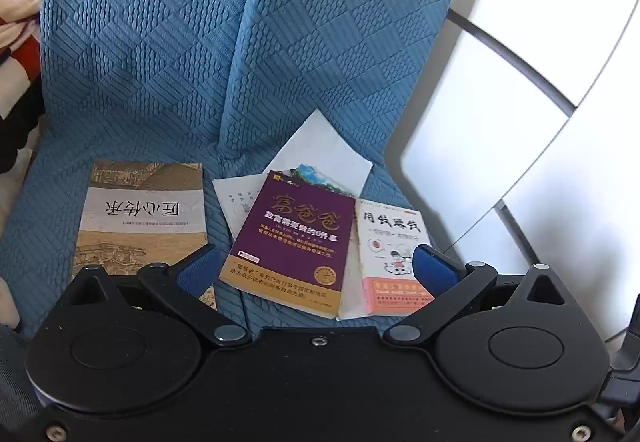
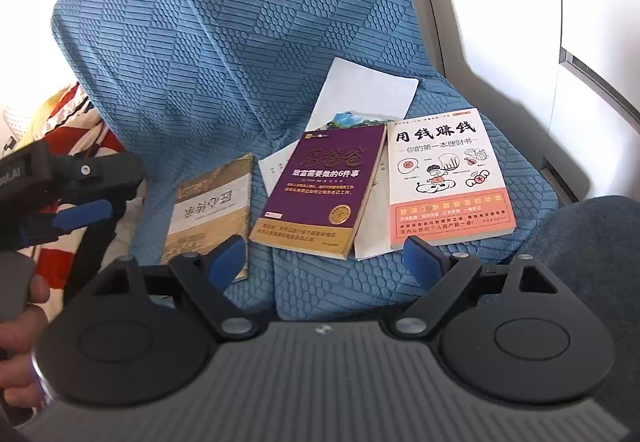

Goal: Organize objects
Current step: 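Raise the left gripper away from the tan book, then move the left gripper down to the edge of the purple book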

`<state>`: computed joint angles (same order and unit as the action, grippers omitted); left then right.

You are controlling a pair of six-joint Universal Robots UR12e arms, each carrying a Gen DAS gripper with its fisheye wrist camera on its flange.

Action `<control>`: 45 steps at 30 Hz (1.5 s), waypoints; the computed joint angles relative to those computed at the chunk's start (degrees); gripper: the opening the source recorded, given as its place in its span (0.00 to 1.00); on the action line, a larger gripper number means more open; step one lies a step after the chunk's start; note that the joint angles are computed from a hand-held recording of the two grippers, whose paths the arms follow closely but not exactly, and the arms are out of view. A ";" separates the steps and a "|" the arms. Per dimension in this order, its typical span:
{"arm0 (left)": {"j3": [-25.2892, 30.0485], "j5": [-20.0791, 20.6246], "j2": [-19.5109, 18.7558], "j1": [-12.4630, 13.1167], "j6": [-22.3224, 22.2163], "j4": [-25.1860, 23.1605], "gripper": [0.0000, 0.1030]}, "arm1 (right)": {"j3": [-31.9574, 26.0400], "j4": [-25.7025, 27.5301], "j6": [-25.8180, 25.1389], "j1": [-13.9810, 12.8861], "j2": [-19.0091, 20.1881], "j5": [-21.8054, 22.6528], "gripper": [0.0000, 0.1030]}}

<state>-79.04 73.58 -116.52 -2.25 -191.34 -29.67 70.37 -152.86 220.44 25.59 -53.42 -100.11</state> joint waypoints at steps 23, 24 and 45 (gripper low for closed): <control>7.38 -0.99 -10.42 1.80 4.82 -2.75 0.99 | -6.21 1.05 -4.07 -1.30 7.49 -0.68 0.87; 8.02 -1.27 -10.88 1.90 4.48 -3.68 0.99 | -6.74 1.43 -3.94 -1.43 7.88 -0.24 0.87; 21.04 -11.66 -20.54 3.86 -0.42 -17.46 0.76 | -15.38 7.25 3.55 -3.93 14.10 8.96 0.75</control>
